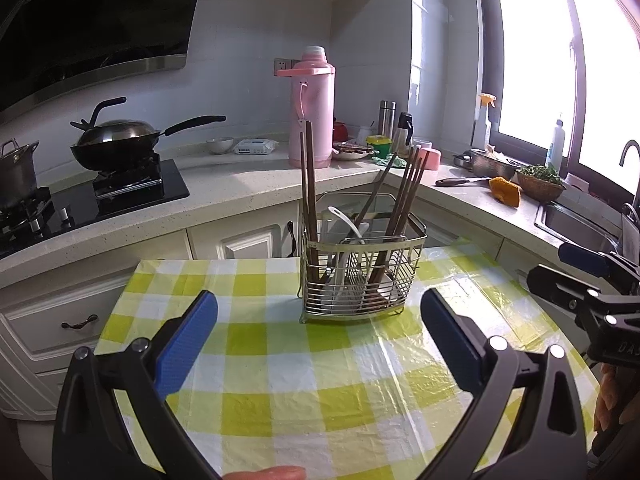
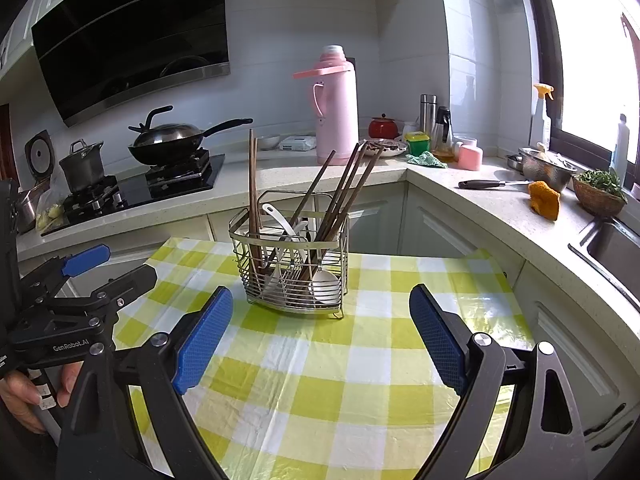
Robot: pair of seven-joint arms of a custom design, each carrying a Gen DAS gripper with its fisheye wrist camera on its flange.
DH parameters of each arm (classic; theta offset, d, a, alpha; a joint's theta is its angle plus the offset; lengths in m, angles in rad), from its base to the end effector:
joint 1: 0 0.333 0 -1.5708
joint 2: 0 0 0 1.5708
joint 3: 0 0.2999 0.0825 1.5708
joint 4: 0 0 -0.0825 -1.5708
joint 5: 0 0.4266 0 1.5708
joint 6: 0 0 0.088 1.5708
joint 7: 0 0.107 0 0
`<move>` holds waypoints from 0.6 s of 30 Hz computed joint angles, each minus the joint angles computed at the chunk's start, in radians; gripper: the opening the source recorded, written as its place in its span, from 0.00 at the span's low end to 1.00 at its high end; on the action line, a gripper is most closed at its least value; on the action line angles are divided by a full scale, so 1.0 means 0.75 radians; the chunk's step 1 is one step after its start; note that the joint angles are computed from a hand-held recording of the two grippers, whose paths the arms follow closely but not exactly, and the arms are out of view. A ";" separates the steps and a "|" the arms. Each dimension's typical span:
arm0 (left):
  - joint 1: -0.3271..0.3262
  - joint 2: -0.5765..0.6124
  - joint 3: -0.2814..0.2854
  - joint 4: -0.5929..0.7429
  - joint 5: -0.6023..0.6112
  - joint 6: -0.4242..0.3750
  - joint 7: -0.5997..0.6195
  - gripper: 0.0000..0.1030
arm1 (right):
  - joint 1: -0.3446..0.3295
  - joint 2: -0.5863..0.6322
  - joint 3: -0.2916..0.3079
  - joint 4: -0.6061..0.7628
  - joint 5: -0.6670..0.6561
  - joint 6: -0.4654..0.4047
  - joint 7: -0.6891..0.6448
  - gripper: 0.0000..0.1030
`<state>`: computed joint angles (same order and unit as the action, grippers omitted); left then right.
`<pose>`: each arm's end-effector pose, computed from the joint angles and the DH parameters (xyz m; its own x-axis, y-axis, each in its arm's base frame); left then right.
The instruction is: Organize utensils
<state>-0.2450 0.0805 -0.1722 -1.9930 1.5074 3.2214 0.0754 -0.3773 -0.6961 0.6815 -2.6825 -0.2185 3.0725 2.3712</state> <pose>0.5196 -0.3332 0.4514 -0.4723 -0.8805 0.0412 -0.4349 0.1921 -0.8797 0.4303 0.1597 0.4718 -0.1488 -0.9864 -0.0705 -0.4996 0.1365 -0.8555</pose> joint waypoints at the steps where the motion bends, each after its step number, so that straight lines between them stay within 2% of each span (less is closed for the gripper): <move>1: 0.001 0.000 0.001 0.000 -0.001 0.004 -0.001 0.96 | 0.001 -0.003 -0.001 -0.003 0.001 0.000 0.002 0.82; 18: 0.007 -0.004 -0.003 -0.002 -0.013 0.001 -0.005 0.96 | 0.009 0.000 -0.007 -0.001 -0.005 -0.011 0.007 0.82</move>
<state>-0.2401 0.0777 -0.1748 -1.9948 1.4978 3.2218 0.0715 -0.3703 -0.6962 0.6760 -2.6831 -0.2225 3.0641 2.3766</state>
